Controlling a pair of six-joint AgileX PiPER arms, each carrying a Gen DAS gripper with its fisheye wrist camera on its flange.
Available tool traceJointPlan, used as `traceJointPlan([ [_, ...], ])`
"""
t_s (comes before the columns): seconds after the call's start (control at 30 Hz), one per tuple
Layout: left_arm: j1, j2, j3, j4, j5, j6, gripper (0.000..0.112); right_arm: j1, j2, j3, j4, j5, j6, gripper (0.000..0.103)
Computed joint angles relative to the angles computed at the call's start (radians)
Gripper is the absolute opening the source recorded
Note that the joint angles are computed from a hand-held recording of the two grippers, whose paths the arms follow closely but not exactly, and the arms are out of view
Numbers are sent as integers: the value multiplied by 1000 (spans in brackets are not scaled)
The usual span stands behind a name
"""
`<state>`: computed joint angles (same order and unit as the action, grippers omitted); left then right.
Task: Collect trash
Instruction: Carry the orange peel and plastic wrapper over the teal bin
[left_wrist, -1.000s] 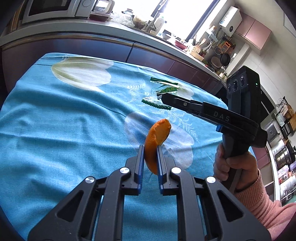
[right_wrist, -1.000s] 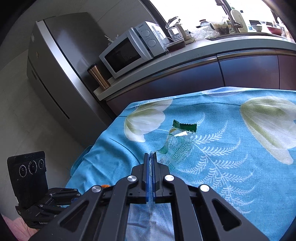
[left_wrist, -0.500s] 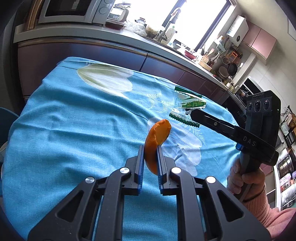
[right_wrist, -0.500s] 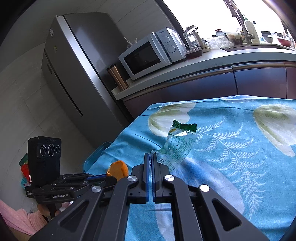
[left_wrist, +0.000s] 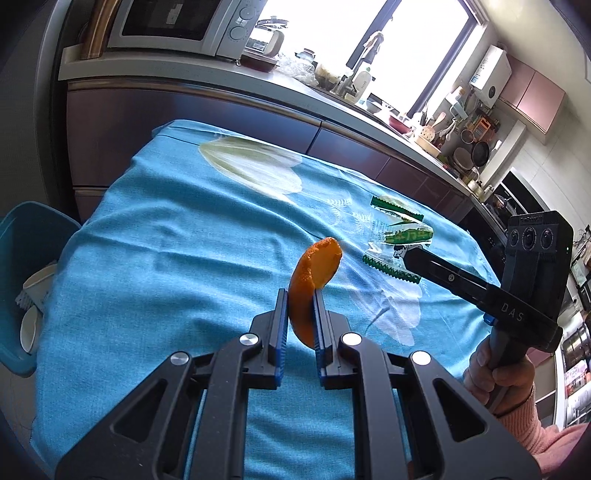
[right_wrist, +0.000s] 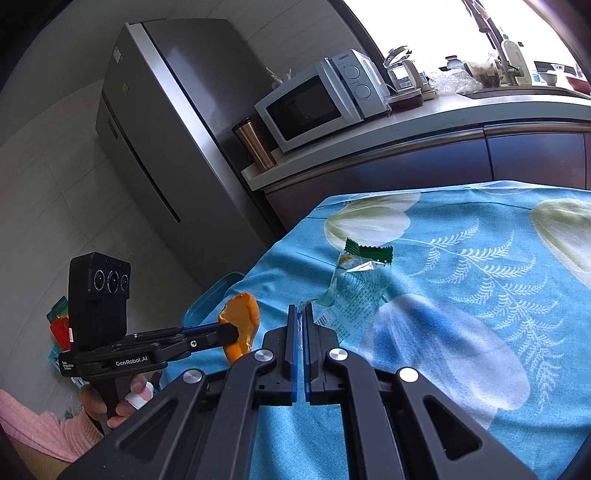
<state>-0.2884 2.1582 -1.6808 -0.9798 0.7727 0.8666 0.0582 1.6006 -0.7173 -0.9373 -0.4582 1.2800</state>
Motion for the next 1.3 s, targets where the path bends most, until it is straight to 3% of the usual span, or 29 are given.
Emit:
traceJointPlan([
  [1.3,145,-131,180,-77,-38,118,13,171,73,-119,71,34,-35,2],
])
